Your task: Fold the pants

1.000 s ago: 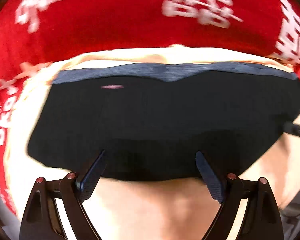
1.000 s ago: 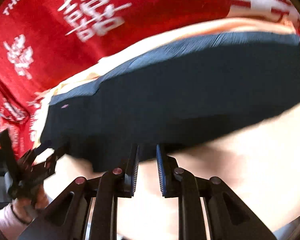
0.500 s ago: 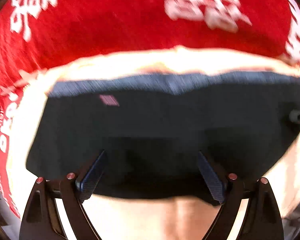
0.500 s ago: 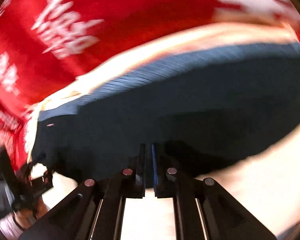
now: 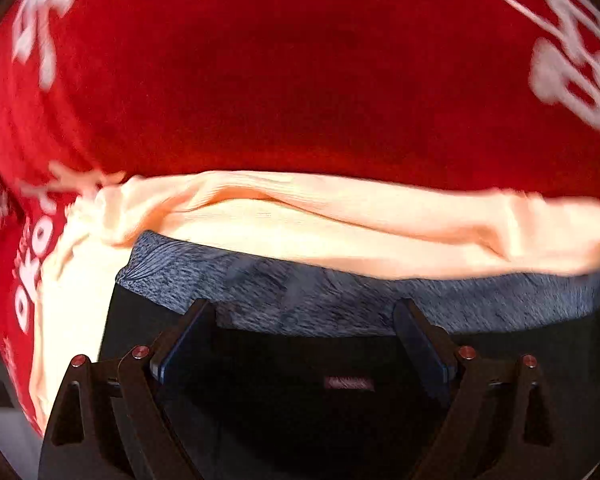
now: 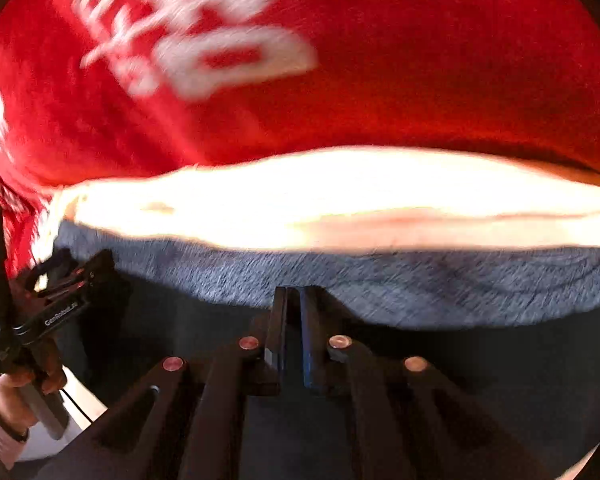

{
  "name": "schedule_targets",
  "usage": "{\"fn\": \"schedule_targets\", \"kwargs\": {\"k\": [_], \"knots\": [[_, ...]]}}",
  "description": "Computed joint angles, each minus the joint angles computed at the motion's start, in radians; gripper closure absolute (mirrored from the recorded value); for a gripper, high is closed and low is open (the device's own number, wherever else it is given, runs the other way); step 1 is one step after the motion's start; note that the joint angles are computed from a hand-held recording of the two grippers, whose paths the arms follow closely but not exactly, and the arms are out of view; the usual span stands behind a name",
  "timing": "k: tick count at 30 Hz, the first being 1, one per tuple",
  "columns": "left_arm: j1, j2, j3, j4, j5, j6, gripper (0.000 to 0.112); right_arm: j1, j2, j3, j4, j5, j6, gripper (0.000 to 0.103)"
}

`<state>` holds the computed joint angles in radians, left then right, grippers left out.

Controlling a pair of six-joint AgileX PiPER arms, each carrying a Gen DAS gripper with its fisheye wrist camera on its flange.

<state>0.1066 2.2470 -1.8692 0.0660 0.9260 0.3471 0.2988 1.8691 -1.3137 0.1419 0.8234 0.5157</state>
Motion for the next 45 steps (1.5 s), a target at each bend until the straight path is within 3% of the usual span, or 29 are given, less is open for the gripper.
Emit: {"fn": "schedule_targets", "kwargs": {"k": [2, 4, 6, 8, 11, 13, 15, 16, 19, 22, 24, 26, 32, 36, 45], "knots": [[0.013, 0.026, -0.051, -0.012, 0.033, 0.002, 0.019, -0.012, -0.008, -0.003, -0.150, 0.037, 0.088, 0.100], [0.016, 0.034, -0.053, -0.005, 0.010, 0.042, 0.019, -0.042, -0.037, 0.052, -0.212, 0.012, 0.134, 0.100], [0.011, 0.014, -0.020, 0.016, -0.025, 0.057, 0.019, -0.075, -0.068, 0.073, -0.286, 0.063, 0.180, 0.095], [0.013, 0.004, -0.028, 0.022, -0.004, 0.045, 0.019, -0.096, -0.101, 0.095, -0.342, 0.110, 0.217, 0.095], [0.045, 0.015, -0.109, -0.008, 0.066, 0.044, 0.019, -0.137, -0.197, 0.153, -0.293, 0.115, 0.194, 0.092], [0.076, -0.040, -0.071, -0.027, 0.059, 0.078, 0.019, -0.106, -0.240, 0.163, -0.291, 0.139, 0.193, 0.083], [0.106, -0.087, -0.012, -0.015, 0.043, 0.100, 0.019, -0.052, -0.294, 0.187, -0.260, 0.146, 0.192, 0.066], [0.117, -0.107, 0.020, -0.002, 0.033, 0.104, 0.019, -0.017, -0.316, 0.198, -0.245, 0.150, 0.205, 0.063], [0.150, -0.132, 0.109, 0.075, -0.009, 0.087, 0.019, 0.110, -0.352, 0.227, -0.209, 0.142, 0.264, 0.063], [0.217, -0.104, 0.118, 0.027, -0.048, 0.119, 0.015, 0.231, -0.327, 0.255, -0.180, 0.114, 0.323, 0.063], [0.217, -0.106, 0.125, 0.032, -0.050, 0.111, 0.013, 0.236, -0.319, 0.312, -0.148, 0.108, 0.305, 0.063], [0.204, -0.111, 0.120, 0.071, -0.032, 0.080, 0.013, 0.262, -0.351, 0.361, -0.174, 0.063, 0.347, 0.063], [0.158, -0.227, 0.216, 0.082, 0.035, 0.112, 0.013, 0.215, -0.490, 0.414, -0.123, 0.156, 0.360, 0.063], [0.102, -0.349, 0.344, 0.040, 0.080, 0.137, 0.013, 0.211, -0.571, 0.408, -0.112, 0.235, 0.393, 0.056], [-0.155, -0.580, 0.590, -0.015, 0.184, 0.051, 0.013, 0.230, -0.838, 0.533, -0.055, 0.380, 0.517, 0.052]]}}
